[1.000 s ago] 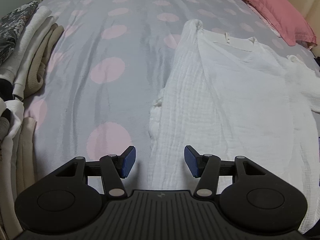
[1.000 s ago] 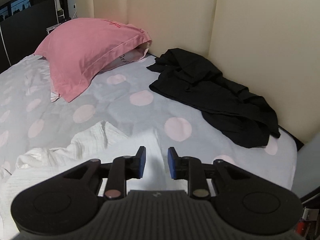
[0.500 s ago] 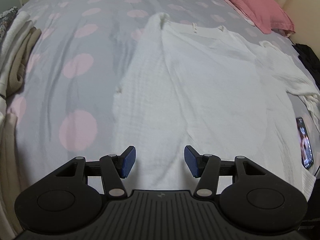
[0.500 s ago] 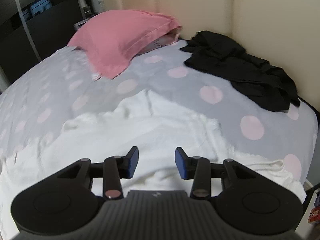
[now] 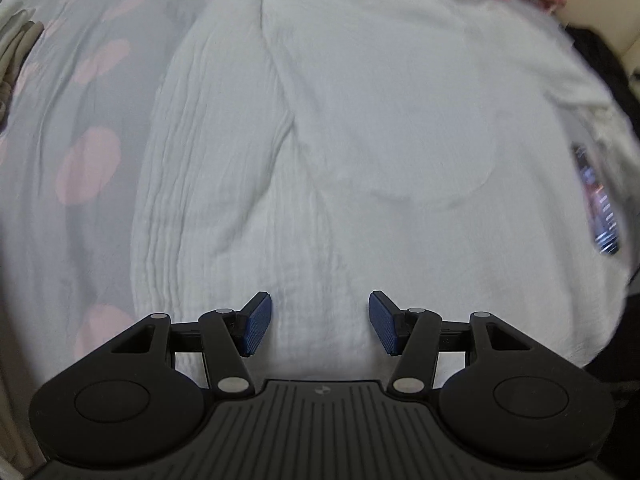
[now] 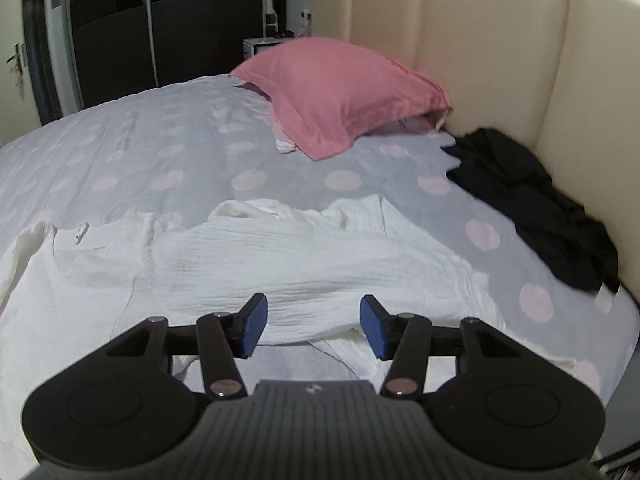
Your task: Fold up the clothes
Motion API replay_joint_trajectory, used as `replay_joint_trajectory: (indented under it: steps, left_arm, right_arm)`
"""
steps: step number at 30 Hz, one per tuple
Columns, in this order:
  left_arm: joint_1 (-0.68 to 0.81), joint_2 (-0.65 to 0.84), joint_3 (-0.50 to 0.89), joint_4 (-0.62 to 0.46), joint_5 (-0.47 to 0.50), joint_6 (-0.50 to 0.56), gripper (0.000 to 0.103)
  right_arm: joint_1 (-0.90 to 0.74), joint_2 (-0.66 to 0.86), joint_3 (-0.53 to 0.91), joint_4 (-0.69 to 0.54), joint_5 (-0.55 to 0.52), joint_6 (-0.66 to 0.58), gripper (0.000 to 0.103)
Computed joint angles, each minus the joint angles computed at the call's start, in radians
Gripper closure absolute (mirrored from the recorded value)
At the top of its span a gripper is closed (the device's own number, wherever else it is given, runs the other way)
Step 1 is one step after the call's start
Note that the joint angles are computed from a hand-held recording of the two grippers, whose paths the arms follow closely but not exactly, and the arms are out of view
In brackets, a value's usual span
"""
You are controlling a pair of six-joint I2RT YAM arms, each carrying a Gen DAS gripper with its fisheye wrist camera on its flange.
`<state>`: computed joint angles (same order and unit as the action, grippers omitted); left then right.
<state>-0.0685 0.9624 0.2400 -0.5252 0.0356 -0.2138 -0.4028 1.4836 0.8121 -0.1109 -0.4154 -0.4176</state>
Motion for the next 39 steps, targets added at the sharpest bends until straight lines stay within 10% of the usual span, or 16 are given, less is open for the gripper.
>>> replay_joint_trajectory:
  steps: [9, 19, 25, 39]
  left_arm:
    - [0.17, -0.06, 0.001, -0.046, 0.099, 0.074, 0.097]
    - [0.505, -0.284, 0.113, -0.289, 0.287, 0.255, 0.101]
    - [0.786, -0.176, 0.276, -0.305, 0.388, 0.391, 0.101]
    - [0.858, 0.276, 0.766, -0.092, 0.068, 0.349, 0.102]
  right_arm:
    - [0.01, -0.029, -0.032, 0.015, 0.002, -0.033, 0.046]
    - [0.009, -0.026, -0.022, 0.006, -0.002, -0.023, 0.046]
    - [0.019, -0.021, -0.013, 0.004, -0.005, -0.012, 0.046]
    - [0.021, 0.035, 0.061, -0.061, -0.016, 0.027, 0.046]
